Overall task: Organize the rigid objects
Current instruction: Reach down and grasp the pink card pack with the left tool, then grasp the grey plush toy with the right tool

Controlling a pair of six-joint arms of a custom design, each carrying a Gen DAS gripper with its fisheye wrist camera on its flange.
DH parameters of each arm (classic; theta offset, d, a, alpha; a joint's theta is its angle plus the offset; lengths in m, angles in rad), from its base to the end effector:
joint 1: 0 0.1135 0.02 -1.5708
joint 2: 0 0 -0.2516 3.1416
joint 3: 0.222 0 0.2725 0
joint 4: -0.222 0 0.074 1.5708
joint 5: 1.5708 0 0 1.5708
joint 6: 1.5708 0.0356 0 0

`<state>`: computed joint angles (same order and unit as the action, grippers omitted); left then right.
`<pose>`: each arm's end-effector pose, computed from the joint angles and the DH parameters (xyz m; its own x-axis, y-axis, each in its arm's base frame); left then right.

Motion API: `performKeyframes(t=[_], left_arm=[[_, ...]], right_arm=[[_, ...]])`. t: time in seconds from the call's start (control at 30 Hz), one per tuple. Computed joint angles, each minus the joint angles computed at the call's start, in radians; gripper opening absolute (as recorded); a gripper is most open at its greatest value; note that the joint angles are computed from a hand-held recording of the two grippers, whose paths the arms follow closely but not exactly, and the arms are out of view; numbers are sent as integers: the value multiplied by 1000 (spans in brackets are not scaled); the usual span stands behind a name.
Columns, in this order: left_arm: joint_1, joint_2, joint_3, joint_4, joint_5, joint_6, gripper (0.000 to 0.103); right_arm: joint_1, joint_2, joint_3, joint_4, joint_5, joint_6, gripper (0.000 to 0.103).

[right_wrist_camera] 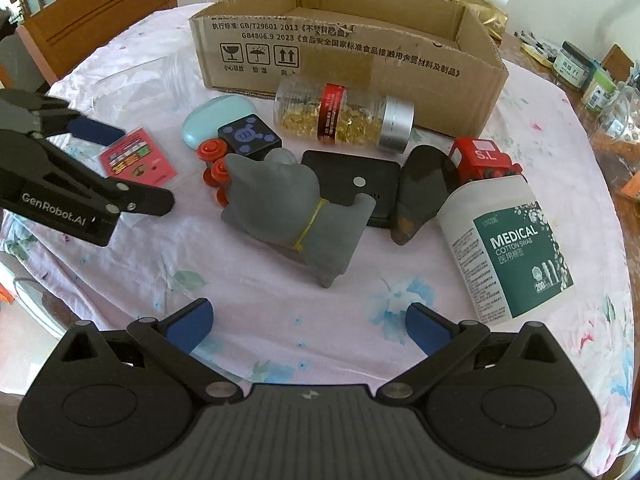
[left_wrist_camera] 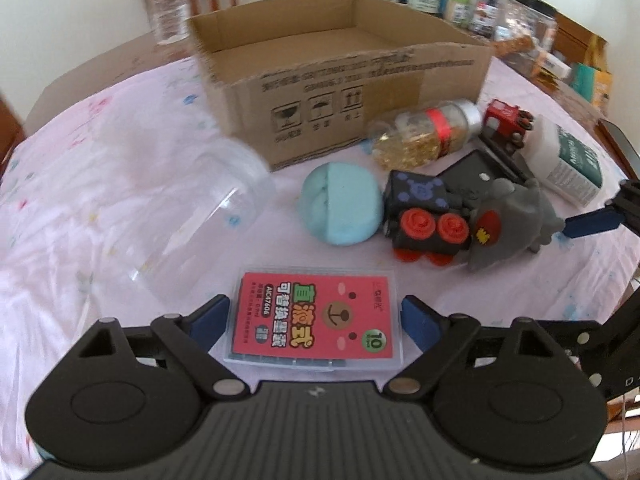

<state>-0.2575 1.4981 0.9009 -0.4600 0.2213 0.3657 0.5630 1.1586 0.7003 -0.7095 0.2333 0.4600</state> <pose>0.2965 -0.0862 0.1699 -0.6604 0.5347 -0.5272 0.6306 0.7761 -0.0028 0.1961 0.1141 0.1803 -0.8935 -0.0532 -0.4458 -0.0512 0.9986 -0.0165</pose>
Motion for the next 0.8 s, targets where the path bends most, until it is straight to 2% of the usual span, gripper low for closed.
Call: performKeyframes(t=[0.13, 0.23, 0.37, 0.5, 0.8], left_arm=[[29, -71, -49, -26, -65, -87, 91], [75, -117, -89, -35, -76, -124, 91], [95, -137, -110, -31, -79, -122, 91], [94, -135, -112, -19, -82, -129, 92], [95, -133, -108, -24, -74, -113, 92]], right_arm=[[8, -18, -21, 21, 14, 3, 103], [10, -13, -16, 17, 17, 12, 103], [-20, 33, 36, -10, -34, 0, 103], [-54, 43, 53, 28, -77, 9, 103], [-102, 86, 83, 119, -106, 127, 103]])
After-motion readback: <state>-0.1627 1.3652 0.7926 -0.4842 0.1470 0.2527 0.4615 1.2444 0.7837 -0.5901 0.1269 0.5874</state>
